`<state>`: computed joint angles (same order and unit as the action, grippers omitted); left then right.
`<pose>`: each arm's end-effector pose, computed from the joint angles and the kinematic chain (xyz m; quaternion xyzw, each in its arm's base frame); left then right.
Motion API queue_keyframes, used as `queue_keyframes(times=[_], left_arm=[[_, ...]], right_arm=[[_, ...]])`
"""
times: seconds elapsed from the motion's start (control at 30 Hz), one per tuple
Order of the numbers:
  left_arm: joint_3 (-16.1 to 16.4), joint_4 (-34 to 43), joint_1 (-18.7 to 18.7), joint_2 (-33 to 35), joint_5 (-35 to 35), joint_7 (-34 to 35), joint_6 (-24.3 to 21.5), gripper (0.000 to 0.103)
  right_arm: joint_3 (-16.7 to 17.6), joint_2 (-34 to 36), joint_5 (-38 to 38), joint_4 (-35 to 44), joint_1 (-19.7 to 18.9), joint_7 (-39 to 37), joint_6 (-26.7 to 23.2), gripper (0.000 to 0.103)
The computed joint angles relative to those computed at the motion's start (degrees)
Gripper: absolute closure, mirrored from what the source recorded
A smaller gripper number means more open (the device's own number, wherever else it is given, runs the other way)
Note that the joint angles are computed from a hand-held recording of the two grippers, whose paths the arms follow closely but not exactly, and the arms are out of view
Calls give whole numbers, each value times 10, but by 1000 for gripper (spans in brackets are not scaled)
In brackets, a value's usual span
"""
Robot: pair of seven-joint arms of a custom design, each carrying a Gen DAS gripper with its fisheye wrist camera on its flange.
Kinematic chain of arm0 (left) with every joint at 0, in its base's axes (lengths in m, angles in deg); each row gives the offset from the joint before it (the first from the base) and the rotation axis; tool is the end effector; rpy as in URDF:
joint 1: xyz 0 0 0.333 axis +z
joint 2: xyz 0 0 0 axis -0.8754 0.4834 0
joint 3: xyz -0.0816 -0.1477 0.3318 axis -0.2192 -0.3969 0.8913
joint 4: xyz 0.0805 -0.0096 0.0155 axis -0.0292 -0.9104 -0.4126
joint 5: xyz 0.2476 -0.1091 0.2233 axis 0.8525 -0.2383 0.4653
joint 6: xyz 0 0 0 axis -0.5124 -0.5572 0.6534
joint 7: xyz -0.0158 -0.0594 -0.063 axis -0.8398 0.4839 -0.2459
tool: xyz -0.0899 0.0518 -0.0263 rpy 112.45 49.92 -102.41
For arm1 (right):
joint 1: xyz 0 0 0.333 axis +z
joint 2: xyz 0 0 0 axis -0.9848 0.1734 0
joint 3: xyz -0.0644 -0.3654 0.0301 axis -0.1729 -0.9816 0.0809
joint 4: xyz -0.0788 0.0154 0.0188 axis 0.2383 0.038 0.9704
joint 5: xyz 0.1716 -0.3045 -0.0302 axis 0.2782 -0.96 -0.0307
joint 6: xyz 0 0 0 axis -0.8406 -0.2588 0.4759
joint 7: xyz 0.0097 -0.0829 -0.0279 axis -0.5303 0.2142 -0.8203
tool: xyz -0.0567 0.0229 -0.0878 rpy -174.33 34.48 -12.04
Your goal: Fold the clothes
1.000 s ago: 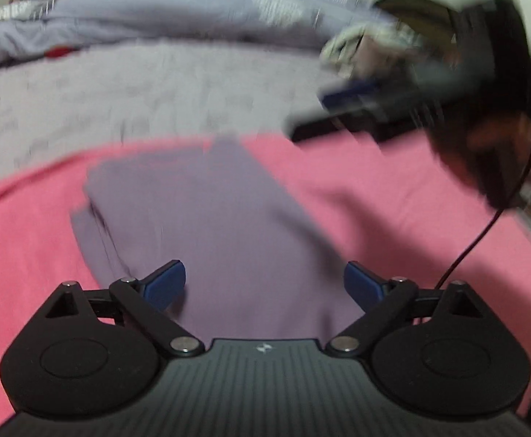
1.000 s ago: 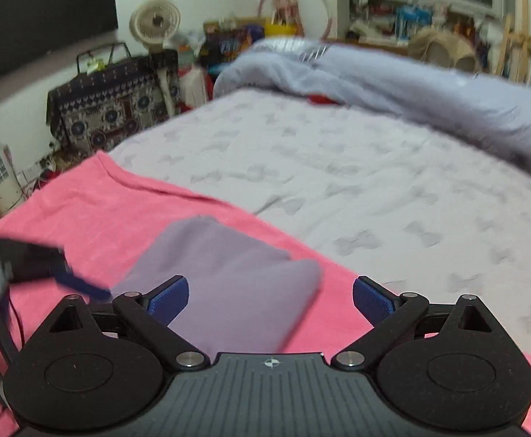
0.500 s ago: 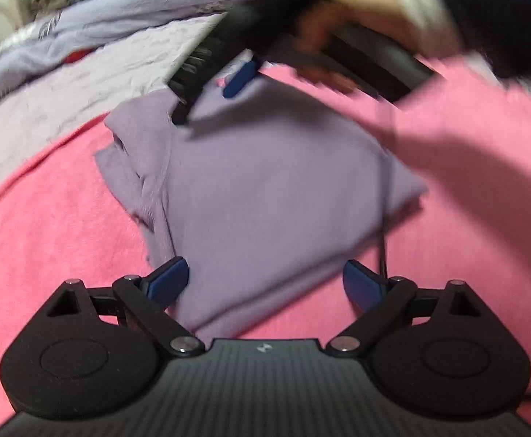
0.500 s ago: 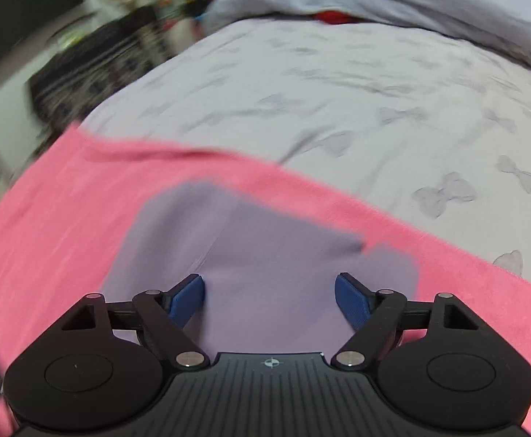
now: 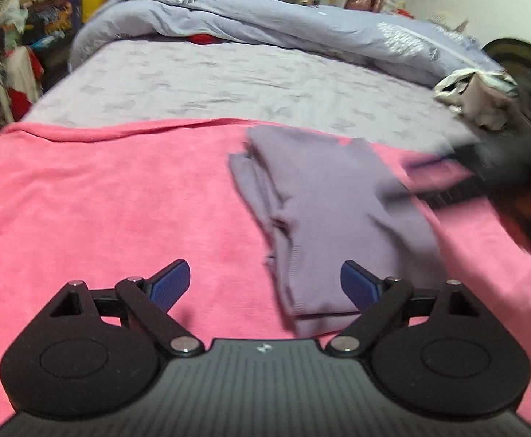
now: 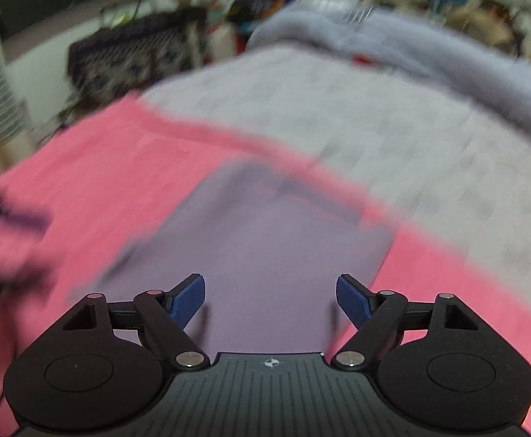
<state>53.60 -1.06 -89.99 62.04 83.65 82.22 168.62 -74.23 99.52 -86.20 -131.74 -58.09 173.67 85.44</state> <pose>0.6128 -0.4609 0.5539 -0.4706 0.8025 -0.3452 0.1239 0.5842 0.2704 0.5485 -0.7427 0.5860 -0.1789 0.2701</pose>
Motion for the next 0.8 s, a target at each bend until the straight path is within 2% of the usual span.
queue_keyframes(times=[0.03, 0.07, 0.1, 0.13, 0.2, 0.23, 0.3, 0.4, 0.47, 0.53, 0.6, 0.7, 0.77, 0.8], left_arm=[[6, 7, -7, 4, 10, 1, -6, 12], [8, 34, -13, 21, 16, 7, -24, 12], [13, 45, -21, 28, 22, 4, -39, 12], [18, 56, -30, 36, 28, -1, -59, 12], [25, 59, -48, 36, 42, -11, -115, 12], [37, 46, -60, 33, 50, -18, -117, 12], [45, -22, -70, 0, 98, -48, -62, 10], [27, -78, -59, -31, 99, -57, -25, 8], [20, -112, -55, -50, 103, -65, 10, 2], [30, -127, -64, -57, 122, -86, 27, 0], [44, -120, -82, -53, 144, -117, 18, 0], [52, -125, -98, -60, 161, -174, -25, 0], [61, -143, -105, -62, 191, -218, -6, 0], [73, -166, -112, -68, 220, -251, 26, 0]], right_arm=[[8, -14, 5, -23, 2, 0, -16, 23], [-3, -24, -30, -40, 23, 30, -38, 24], [-15, -36, -51, -65, 41, 59, -39, 25], [-11, -55, -85, -102, 40, 127, -9, 25], [-5, -77, -92, -133, 44, 181, -12, 22], [0, -88, -100, -145, 44, 207, -17, 22], [12, -105, -157, -159, 50, 243, -46, 21], [30, -143, -202, -206, 42, 321, -31, 18], [45, -164, -239, -229, 34, 383, -30, 12], [60, -174, -271, -243, 25, 438, -38, 10], [73, -178, -316, -248, 19, 499, -42, 8], [85, -178, -376, -253, 15, 577, -53, 3], [90, -175, -452, -259, 14, 654, -48, 1], [93, -173, -509, -263, 14, 709, -47, 0]])
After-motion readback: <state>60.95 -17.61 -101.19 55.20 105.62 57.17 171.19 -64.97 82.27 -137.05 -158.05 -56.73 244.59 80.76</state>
